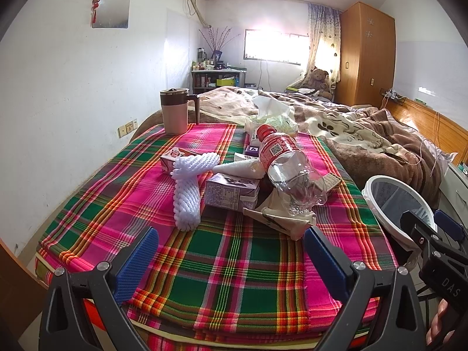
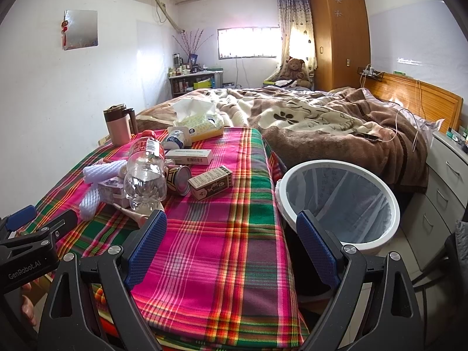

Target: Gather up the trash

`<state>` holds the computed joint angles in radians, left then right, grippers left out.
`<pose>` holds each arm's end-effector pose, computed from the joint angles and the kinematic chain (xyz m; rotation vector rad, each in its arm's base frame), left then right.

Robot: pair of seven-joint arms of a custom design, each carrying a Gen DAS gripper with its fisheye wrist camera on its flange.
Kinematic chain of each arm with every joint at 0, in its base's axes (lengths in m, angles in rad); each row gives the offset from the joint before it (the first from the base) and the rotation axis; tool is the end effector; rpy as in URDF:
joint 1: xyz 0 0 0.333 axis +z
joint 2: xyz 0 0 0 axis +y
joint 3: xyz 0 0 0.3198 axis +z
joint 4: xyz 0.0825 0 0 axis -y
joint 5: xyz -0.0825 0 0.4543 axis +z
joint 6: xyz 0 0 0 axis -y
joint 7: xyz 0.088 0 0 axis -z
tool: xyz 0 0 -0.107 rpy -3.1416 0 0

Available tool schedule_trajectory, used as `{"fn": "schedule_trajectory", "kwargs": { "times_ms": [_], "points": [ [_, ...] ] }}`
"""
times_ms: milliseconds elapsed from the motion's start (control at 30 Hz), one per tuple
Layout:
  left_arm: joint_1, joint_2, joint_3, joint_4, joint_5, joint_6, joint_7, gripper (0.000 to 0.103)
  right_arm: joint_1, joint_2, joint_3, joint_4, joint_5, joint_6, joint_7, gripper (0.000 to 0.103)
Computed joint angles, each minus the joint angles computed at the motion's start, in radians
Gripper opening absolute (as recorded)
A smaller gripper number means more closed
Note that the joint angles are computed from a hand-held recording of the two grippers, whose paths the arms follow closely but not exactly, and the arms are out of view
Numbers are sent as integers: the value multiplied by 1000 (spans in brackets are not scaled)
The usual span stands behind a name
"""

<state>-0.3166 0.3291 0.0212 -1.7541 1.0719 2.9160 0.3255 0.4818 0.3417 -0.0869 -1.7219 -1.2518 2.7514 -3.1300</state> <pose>0.6920 -0.2689 0.4228 -1.6402 1.6633 -0.9015 0.6719 0.3285 0.4127 -1.4974 1.7096 -0.8848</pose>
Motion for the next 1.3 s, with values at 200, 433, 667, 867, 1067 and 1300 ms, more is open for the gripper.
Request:
{"fn": "schedule_trajectory", "kwargs": {
  "times_ms": [200, 433, 667, 867, 1067, 1300],
  "points": [
    [3, 2, -1, 0, -9, 1, 9, 101, 1, -1, -1, -1, 2, 0, -2, 92],
    [6, 25, 2, 25, -51, -1, 48, 101, -3, 14, 3, 17, 34, -6, -39, 92],
    [20, 73, -2, 73, -150, -2, 157, 101, -9, 63, -5, 78, 123, 36, -127, 92],
    [61, 137, -22, 124, -335, 21, 333, 101, -5, 144, -31, 188, 213, 106, -215, 92],
    [79, 196, -21, 198, -488, 6, 484, 101, -89, 274, 75, 347, 489, 128, -531, 92],
    [129, 274, -50, 310, -672, -56, 639, 99, -143, 361, 178, 456, 709, 103, -801, 92]
  ]
}}
